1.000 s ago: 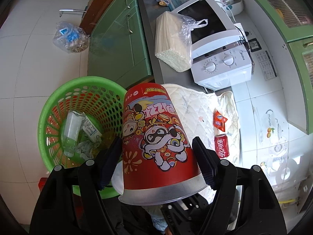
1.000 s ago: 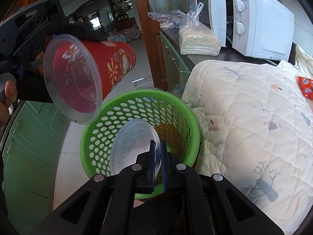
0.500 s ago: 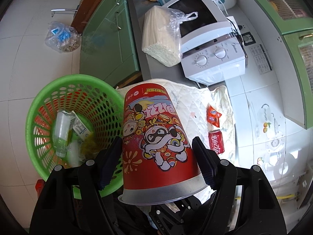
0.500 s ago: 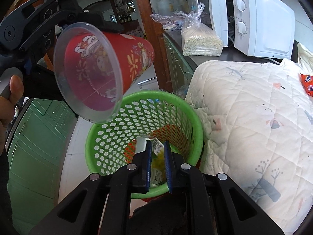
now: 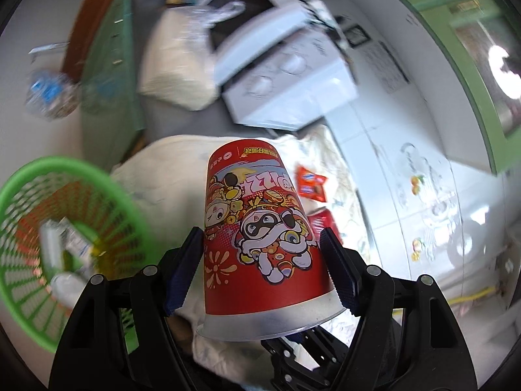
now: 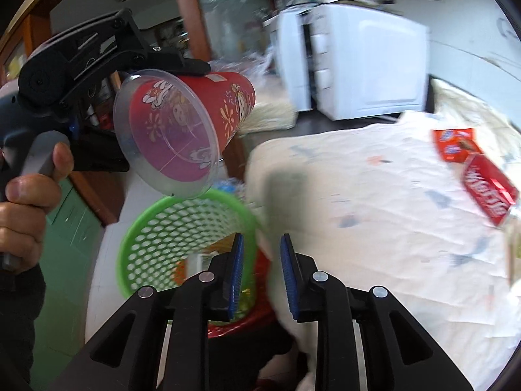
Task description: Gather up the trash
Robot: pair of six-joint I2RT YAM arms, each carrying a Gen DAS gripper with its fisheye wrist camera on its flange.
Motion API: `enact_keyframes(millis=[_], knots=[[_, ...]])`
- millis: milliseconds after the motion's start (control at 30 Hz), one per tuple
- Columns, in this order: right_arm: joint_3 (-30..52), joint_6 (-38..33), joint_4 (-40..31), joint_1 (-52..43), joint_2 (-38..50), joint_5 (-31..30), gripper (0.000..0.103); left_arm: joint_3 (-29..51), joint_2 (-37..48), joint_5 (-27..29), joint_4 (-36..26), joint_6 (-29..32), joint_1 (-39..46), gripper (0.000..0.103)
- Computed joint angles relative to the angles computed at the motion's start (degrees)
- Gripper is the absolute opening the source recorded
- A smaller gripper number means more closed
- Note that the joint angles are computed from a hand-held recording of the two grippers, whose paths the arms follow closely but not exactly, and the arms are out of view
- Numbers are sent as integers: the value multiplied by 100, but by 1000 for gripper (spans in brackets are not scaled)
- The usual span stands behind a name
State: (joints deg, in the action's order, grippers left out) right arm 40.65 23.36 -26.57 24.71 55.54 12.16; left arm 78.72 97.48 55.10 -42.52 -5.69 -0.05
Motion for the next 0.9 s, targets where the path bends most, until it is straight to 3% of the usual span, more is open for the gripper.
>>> enact_keyframes(millis=[233, 400, 533, 700, 900], knots=[[-266, -462, -521, -1480, -1039, -509, 27, -309, -234, -637, 1985, -830, -1401, 72], [-426, -938, -731, -2703, -1539, -1034, 27, -438, -195, -1403, 3213, -946, -2326, 71], [-491, -1236, -804, -3574, -1741, -1477, 27, -724, -210, -1697, 4350, -973, -2839, 71], [-554, -1745, -965, -4881, -1926, -2334, 27, -807, -179, -2221, 5005, -684, -3348, 71], [-608, -2114, -960, -5790, -1771, -2945, 27, -650, 203, -2231, 5403, -794, -3590, 71]])
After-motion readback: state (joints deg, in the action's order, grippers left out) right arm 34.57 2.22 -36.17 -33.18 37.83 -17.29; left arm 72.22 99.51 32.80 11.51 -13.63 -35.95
